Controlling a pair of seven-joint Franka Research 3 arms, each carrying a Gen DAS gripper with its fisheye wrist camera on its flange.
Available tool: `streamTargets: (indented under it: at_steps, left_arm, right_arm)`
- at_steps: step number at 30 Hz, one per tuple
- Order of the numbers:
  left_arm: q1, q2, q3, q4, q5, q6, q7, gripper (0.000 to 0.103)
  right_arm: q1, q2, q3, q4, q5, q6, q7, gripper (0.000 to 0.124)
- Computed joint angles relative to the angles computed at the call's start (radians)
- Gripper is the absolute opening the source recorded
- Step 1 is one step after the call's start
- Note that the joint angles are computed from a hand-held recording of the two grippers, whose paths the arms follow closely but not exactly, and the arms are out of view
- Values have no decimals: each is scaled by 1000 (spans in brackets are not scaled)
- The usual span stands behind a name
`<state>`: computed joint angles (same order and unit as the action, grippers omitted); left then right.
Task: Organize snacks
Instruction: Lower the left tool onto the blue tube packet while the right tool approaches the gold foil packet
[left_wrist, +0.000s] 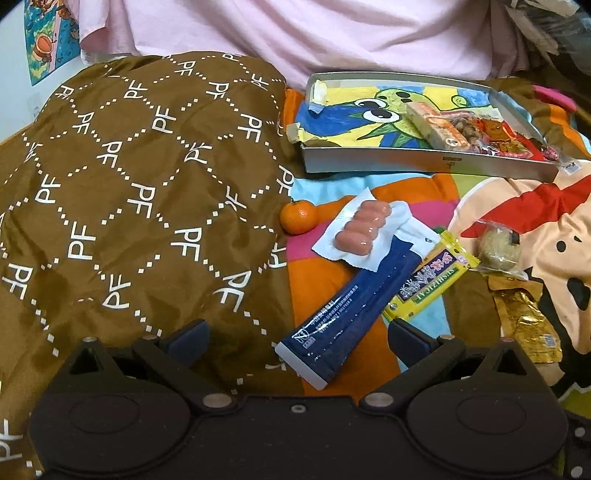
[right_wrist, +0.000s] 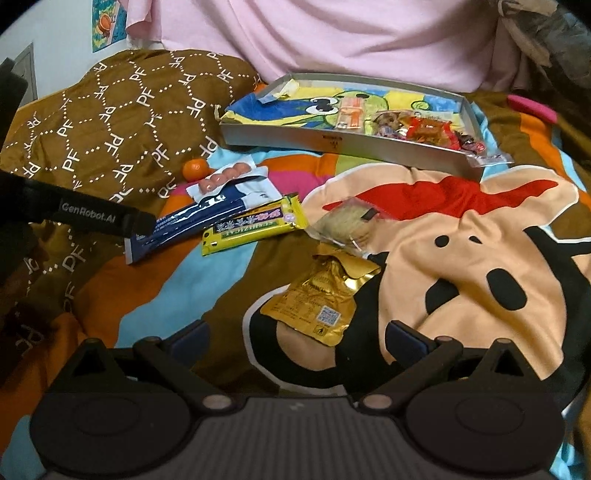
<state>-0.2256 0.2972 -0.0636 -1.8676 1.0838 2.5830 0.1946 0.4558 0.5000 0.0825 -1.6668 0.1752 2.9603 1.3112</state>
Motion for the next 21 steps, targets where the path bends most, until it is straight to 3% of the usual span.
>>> streamTargets:
  at_steps: [7,9,15,21]
  left_arm:
    - [1,37,10,33,3,18,30,102]
    - [-2,49,17,44,17,28,42,102]
    - [-5,81,25,81,13,56,133,102]
    - [-13,116,35,120,-23,45,189,102]
  right_arm:
    - [-5,32,4,55,7,-42,7,103]
    - [-45,50,50,83,41,-46,-37,103]
    - [-63,113,61,181,79,-5,-89,103]
    - [-48,212,22,347,74,-131,-45,103]
